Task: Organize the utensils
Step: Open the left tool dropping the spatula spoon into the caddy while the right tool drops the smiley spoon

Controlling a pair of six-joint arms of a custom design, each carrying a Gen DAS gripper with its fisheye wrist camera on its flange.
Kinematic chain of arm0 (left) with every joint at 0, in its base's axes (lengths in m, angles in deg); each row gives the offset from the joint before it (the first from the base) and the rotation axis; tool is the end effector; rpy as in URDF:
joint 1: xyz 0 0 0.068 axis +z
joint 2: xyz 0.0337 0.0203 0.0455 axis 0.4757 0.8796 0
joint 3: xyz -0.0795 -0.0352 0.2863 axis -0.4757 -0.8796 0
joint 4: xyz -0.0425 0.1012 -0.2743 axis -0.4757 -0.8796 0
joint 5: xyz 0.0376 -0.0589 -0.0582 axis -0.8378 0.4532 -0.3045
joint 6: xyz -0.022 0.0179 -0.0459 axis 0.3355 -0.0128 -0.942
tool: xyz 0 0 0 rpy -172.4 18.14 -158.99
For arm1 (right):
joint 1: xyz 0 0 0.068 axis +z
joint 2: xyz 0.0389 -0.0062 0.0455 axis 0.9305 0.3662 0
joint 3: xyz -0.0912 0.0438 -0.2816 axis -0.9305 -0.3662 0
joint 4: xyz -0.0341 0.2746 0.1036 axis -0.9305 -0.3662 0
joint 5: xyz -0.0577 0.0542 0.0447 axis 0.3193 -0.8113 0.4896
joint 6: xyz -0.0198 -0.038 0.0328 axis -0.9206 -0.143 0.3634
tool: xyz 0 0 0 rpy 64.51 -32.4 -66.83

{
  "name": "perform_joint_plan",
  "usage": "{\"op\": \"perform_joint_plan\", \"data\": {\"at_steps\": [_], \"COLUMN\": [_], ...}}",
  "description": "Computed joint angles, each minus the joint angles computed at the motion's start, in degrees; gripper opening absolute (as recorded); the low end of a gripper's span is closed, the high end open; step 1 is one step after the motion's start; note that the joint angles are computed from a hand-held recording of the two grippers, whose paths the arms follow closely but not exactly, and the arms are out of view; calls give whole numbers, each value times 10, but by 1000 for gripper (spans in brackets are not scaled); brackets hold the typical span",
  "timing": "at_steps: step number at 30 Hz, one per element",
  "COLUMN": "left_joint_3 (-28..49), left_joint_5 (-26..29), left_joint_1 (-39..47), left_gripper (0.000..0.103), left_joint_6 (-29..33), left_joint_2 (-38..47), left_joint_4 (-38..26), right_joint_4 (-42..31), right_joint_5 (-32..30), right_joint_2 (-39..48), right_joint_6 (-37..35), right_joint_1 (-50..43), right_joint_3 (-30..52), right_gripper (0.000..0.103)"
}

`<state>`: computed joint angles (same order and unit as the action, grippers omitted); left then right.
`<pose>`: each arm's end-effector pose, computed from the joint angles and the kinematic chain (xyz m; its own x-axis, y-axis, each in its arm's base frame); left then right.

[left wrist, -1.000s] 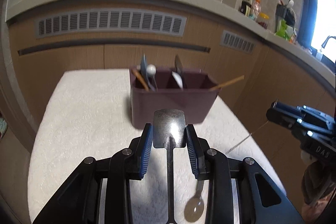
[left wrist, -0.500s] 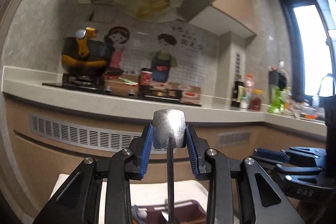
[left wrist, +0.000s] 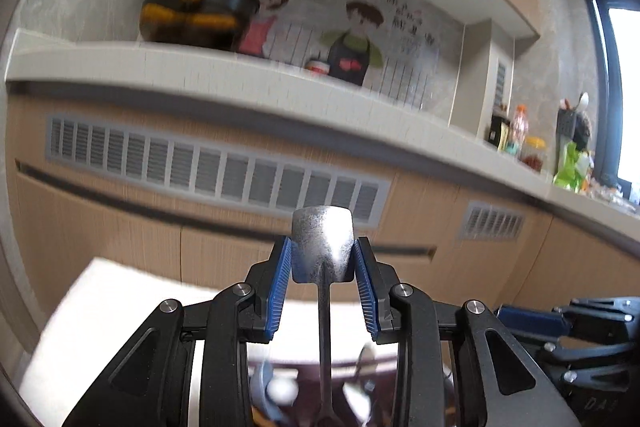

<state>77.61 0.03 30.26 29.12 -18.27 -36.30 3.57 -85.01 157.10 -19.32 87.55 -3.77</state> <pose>0.2676 0.0139 0.2877 -0.1554 -0.3067 -0.9390 -0.2347 0.9348 -0.2665 0.3275 0.1257 0.3255 -0.4067 -0.4135 -0.8146 -0.6956 0.7182 -0.0172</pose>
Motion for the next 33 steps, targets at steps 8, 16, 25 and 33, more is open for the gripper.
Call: {"op": "perform_joint_plan", "data": {"at_steps": [8, 16, 25, 33], "left_joint_3": [-13, -19, -65, -83], "left_joint_5": [40, 25, -119, -263], "left_joint_1": [26, 2, -170, -409], "left_gripper": [53, 64, 78, 82], "left_joint_6": [-24, 5, -77, -295], "left_joint_2": [-47, -173, -314, -287], "left_joint_4": [-91, -306, -548, -703], "right_joint_4": [-18, 18, -37, -93], "right_joint_5": [8, 7, 46, 62], "right_joint_2": [12, -141, -235, -240], "right_joint_6": [-1, -44, -117, -113], "right_joint_1": [-2, -40, -45, -43], "right_joint_3": [-11, -140, -254, -315], "right_gripper": [40, 89, 89, 89]}}
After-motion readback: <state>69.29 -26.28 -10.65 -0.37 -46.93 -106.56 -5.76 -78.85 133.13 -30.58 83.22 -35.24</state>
